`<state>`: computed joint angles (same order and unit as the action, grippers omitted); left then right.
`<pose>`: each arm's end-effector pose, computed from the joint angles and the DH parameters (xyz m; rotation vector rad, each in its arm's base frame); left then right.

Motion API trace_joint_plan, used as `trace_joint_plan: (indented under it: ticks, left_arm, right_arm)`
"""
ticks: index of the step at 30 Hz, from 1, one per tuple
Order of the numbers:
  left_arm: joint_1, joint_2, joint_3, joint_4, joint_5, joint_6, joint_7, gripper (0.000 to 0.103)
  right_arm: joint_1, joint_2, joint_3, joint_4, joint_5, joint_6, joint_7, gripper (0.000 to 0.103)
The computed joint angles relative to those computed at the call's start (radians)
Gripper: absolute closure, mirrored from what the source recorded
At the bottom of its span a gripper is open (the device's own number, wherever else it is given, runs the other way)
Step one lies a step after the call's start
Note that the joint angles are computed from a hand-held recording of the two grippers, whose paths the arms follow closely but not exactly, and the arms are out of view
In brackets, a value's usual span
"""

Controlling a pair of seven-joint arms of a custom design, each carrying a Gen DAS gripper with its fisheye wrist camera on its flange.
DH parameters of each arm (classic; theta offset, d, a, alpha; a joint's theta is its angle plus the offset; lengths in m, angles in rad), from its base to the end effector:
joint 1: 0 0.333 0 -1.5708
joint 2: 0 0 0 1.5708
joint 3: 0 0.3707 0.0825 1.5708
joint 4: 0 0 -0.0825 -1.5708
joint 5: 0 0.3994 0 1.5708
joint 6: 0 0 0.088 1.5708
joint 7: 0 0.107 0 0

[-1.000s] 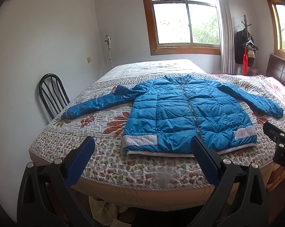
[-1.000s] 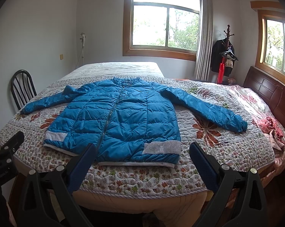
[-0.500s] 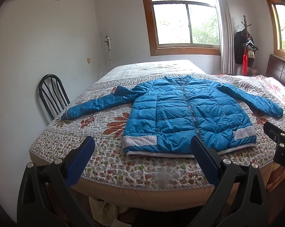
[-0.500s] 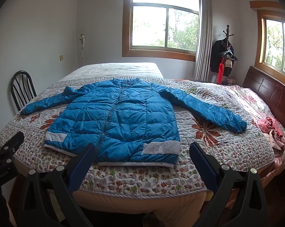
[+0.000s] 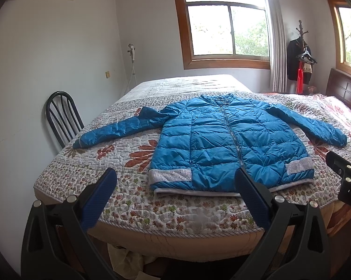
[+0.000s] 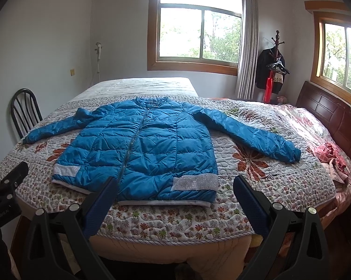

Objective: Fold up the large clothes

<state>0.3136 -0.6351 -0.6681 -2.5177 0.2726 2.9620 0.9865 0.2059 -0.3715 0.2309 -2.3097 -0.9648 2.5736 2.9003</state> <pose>0.3773 -0.2223 0.5898 -1.4707 1.6475 -0.8048 0.4224 0.2284 0.5950 -1.4871 1.8165 -0.9783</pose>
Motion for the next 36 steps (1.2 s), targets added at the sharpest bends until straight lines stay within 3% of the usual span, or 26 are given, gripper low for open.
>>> trace_joint_plan:
  ticks: [5, 9, 13, 19, 22, 28, 32, 36]
  left_arm:
    - [0.032, 0.039, -0.021, 0.034, 0.018, 0.003, -0.002, 0.003]
    - [0.097, 0.113, -0.067, 0.106, 0.065, -0.018, -0.018, 0.003]
    - [0.132, 0.268, -0.103, 0.227, 0.139, -0.085, -0.03, 0.003]
    - [0.147, 0.573, -0.164, 0.469, 0.319, -0.268, -0.09, 0.003]
    - [0.08, 0.758, -0.156, 0.629, 0.396, -0.401, -0.097, 0.003]
    - [-0.134, 1.079, -0.065, 0.988, 0.426, -0.631, -0.025, 0.003]
    - [-0.261, 1.238, 0.016, 1.205, 0.425, -0.708, 0.026, 0.003]
    - [-0.366, 1.396, 0.094, 1.465, 0.382, -0.789, 0.068, 0.003]
  right_arm:
    - [-0.014, 0.022, -0.021, 0.015, -0.008, 0.018, -0.017, 0.004]
    - [-0.029, 0.06, -0.102, 0.033, 0.078, 0.101, -0.103, 0.004]
    - [-0.034, 0.138, -0.213, 0.085, 0.314, 0.159, -0.325, 0.004]
    - [-0.079, 0.299, -0.336, 0.233, 0.735, 0.07, -0.676, 0.004]
    - [-0.147, 0.396, -0.354, 0.315, 0.914, -0.01, -0.794, 0.004]
    - [-0.308, 0.554, -0.324, 0.422, 1.237, -0.104, -0.931, 0.004]
    - [-0.372, 0.63, -0.311, 0.467, 1.322, -0.126, -0.928, 0.004]
    - [-0.417, 0.673, -0.303, 0.486, 1.368, -0.096, -0.904, 0.004]
